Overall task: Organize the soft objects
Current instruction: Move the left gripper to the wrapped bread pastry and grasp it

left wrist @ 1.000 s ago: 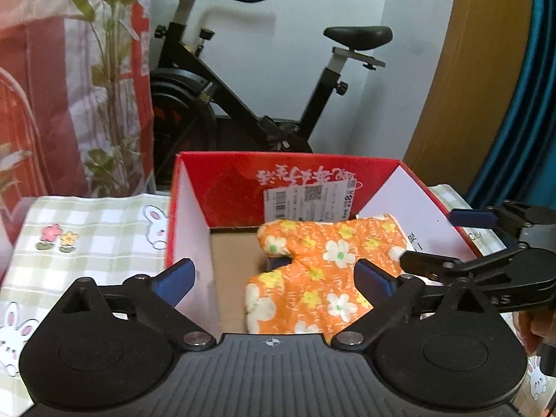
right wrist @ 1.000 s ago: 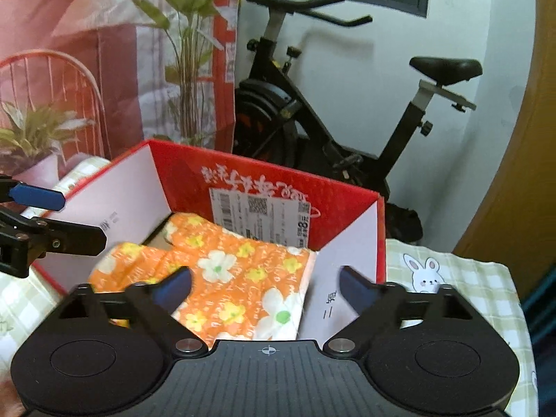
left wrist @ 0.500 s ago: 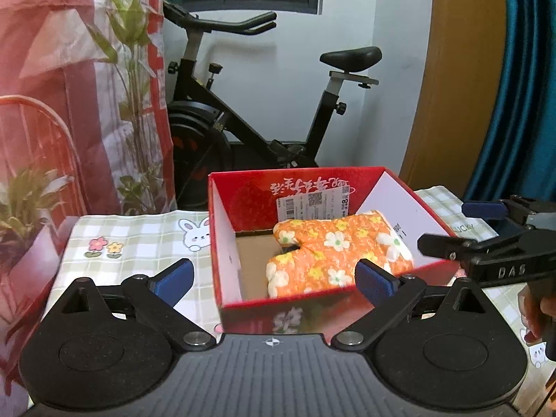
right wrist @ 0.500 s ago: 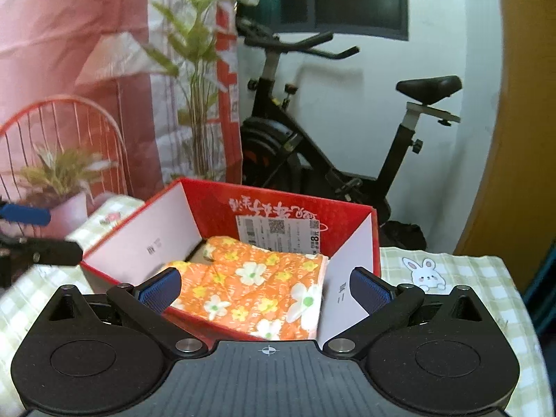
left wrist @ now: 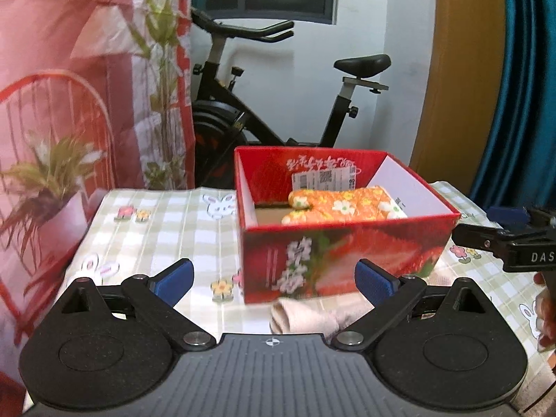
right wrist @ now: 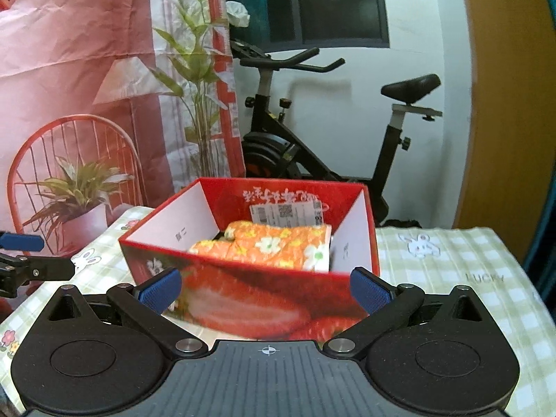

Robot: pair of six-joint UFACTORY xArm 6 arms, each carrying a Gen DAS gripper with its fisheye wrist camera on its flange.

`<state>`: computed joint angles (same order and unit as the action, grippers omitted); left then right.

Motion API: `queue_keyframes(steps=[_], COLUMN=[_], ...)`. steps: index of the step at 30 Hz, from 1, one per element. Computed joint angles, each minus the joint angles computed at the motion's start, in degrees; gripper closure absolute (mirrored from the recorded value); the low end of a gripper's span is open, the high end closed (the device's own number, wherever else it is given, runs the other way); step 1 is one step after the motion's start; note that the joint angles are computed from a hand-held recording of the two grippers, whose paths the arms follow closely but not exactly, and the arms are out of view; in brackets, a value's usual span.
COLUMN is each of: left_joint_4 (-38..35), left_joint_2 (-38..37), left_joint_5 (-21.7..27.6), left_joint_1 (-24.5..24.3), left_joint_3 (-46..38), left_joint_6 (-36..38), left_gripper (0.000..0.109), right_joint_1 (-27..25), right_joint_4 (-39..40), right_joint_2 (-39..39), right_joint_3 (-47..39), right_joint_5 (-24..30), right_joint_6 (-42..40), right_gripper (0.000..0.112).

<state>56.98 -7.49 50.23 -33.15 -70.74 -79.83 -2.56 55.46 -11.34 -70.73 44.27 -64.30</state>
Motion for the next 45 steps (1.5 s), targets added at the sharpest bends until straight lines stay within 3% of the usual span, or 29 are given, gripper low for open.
queue_keyframes(steps=[11, 17, 20, 25, 34, 45], left_joint_4=[1.9, 0.7, 0.2, -1.9, -5.4, -9.4], left_joint_2=[-4.8, -6.8, -7.0, -6.5, -6.8, -4.8], left_joint_5=[4.8, 2.8, -0.2, -6.9, -17.5, -25.9], left_joint_1=[-5.5, -5.5, -4.7, -2.7, 2.2, 3.9], left_joint_3=[7.6, 11.3, 12.6, 14.7, 18.9, 20.1], left_joint_6=[-9.1, -11.7, -12.2, -12.0, -13.6, -13.1], left_gripper=[0.009, 0.010, 0.015, 0.034, 0.049, 0.054], right_joint_1=[-2.3, -2.7, -3.0, -2.3, -0.9, -1.0], right_joint_4=[-0.4, -1.6, -1.4, -2.3, -4.2, -5.0], right_joint_2=[-7.3, -9.3, -9.7, -10.6, -11.5, -12.2], right_joint_3=[10.5, 13.0, 13.3, 14.8, 16.2, 16.2], right_joint_5=[2.2, 3.5, 5.4, 7.5, 12.2, 17.4], right_joint_6=[-1.9, -3.1, -3.5, -5.8, -8.2, -10.4], right_gripper=[0.010, 0.011, 0.015, 0.024, 0.047, 0.047])
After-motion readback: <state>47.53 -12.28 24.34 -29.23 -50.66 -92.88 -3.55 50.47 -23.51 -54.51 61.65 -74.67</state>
